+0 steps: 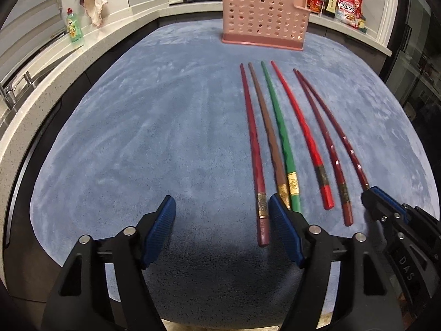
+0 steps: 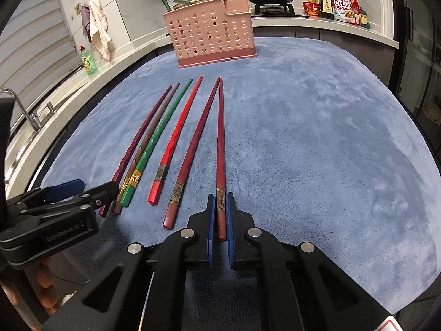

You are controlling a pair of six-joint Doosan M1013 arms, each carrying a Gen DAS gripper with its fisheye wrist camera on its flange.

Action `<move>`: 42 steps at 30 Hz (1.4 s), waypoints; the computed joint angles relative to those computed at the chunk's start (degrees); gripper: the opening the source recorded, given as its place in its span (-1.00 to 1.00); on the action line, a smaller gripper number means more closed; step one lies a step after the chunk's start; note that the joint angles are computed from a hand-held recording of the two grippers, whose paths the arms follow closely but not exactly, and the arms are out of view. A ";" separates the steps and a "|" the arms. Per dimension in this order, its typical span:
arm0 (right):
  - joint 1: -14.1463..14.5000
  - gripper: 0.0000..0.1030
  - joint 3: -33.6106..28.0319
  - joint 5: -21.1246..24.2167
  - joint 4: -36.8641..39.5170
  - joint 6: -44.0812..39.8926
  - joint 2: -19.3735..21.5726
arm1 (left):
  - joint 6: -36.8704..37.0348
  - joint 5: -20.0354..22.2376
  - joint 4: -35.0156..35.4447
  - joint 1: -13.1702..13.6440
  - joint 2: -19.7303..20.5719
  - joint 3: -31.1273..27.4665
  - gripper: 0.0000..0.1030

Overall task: Organize utensils
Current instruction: 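Grasp a dark-red chopstick with the left tool, then lift the dark-red chopstick with the left tool and lower it into the pink holder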

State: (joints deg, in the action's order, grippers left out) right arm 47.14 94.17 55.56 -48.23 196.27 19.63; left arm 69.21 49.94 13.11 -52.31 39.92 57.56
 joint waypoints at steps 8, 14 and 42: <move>0.03 -0.87 0.01 0.08 -0.03 0.00 0.01 | 1.52 -0.54 -0.82 0.01 -0.17 0.30 -0.10; 0.02 -0.87 0.05 0.02 -0.06 0.06 -0.01 | 1.43 0.52 -2.23 0.45 -0.01 -0.32 -0.43; 0.93 -0.87 0.28 4.27 -6.87 3.35 -3.93 | 4.38 0.80 -8.03 1.65 -1.61 -2.92 -0.87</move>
State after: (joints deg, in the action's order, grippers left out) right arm 48.07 94.45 59.83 -55.11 199.62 15.69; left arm 73.60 50.73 5.08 -50.66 38.31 54.64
